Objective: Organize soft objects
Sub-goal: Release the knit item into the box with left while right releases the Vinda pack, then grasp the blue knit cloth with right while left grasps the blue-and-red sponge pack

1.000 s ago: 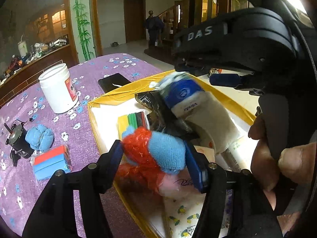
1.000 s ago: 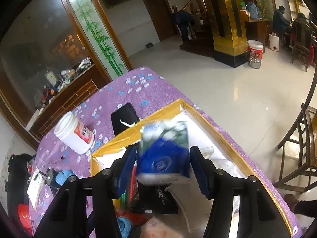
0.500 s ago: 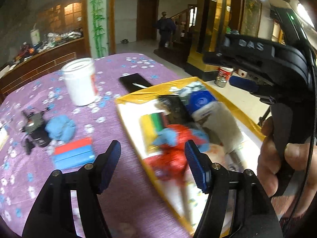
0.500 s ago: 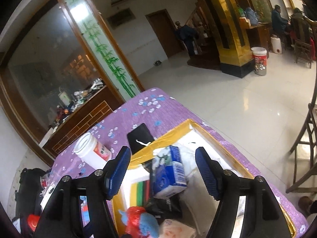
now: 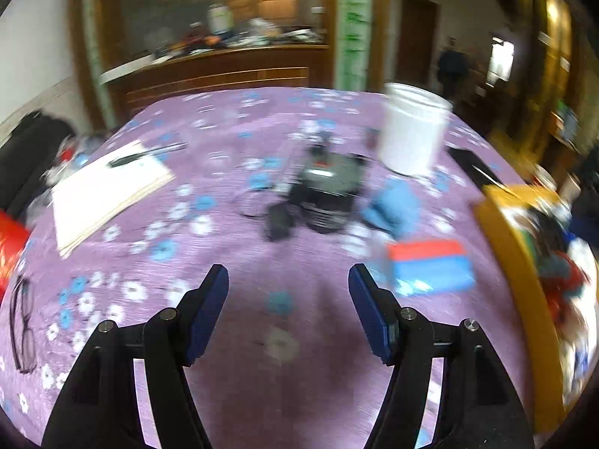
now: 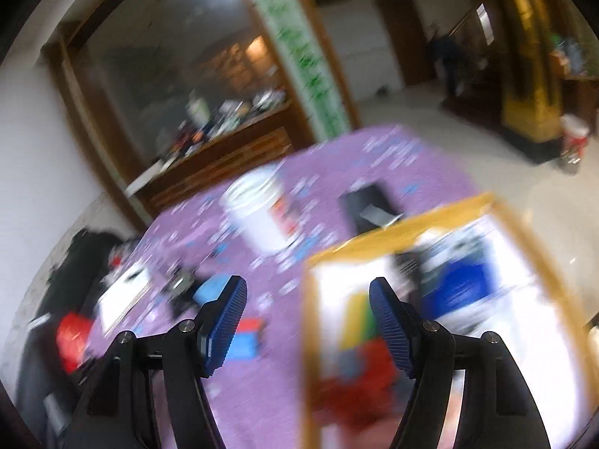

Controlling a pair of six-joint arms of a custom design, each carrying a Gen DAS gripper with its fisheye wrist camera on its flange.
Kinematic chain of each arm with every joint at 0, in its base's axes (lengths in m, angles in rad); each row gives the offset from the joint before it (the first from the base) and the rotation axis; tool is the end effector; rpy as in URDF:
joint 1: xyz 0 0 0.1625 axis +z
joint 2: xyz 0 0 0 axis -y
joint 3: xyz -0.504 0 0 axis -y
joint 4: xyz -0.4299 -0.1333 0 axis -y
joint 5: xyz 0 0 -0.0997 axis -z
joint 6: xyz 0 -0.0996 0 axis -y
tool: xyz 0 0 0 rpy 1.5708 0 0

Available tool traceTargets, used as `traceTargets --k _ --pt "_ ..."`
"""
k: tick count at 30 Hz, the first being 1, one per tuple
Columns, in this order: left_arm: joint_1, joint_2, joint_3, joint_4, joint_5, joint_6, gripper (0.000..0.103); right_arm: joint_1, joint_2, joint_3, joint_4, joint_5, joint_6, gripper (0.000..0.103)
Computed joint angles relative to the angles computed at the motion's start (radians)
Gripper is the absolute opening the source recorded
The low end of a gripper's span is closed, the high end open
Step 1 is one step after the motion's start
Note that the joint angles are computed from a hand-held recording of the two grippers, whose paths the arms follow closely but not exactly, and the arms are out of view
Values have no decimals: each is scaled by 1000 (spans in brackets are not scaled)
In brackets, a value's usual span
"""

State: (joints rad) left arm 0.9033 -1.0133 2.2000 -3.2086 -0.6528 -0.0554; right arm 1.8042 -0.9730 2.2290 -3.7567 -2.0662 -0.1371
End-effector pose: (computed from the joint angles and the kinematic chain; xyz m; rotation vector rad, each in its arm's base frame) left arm -0.1698 -0.5586 0.1806 0.4408 2.2540 -0.8886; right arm 0.2100 -0.5119 0.1978 0.1443 -2.4402 1.2446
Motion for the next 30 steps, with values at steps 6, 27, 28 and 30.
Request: traceTargets --k 6,27,28,30 --pt "22 -34 4 -17 24 -91 66 96 103 -116 209 -91 5 73" --pt "65 -64 -23 105 -6 -216 66 63 329 -472 606 -253 -79 31" --pt "66 -64 -23 105 -4 -217 66 62 325 -467 601 -247 -72 28" --pt "67 -67 -23 109 -8 -221 66 62 311 -450 580 -226 -58 23"
